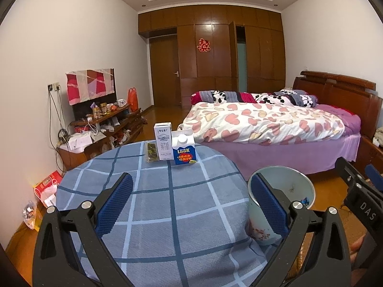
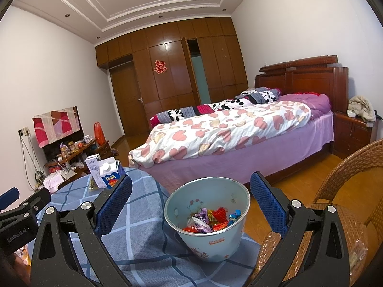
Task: Collect trash
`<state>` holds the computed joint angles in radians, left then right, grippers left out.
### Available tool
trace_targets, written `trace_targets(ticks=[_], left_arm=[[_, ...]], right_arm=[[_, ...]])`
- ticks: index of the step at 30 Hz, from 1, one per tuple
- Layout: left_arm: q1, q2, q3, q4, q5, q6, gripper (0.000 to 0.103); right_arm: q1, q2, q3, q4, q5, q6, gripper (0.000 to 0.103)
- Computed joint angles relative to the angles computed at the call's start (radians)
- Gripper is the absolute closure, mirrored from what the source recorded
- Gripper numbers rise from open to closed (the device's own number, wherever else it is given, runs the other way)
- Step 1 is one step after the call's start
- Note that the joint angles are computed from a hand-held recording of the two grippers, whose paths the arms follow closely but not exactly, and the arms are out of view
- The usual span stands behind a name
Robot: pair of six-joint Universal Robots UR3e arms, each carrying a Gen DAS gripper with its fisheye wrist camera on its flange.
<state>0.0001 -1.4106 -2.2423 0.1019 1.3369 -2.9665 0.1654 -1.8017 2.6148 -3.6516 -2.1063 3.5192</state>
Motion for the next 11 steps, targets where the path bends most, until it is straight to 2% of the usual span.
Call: trace_targets(ticks=[11], left_arm=[[-0.022,-0.028,0.012,0.003,0.037,-0.003,0.006]], right_arm=[[-0.008,-0.004,0.006,0.013,0.009,0.011,0.006]])
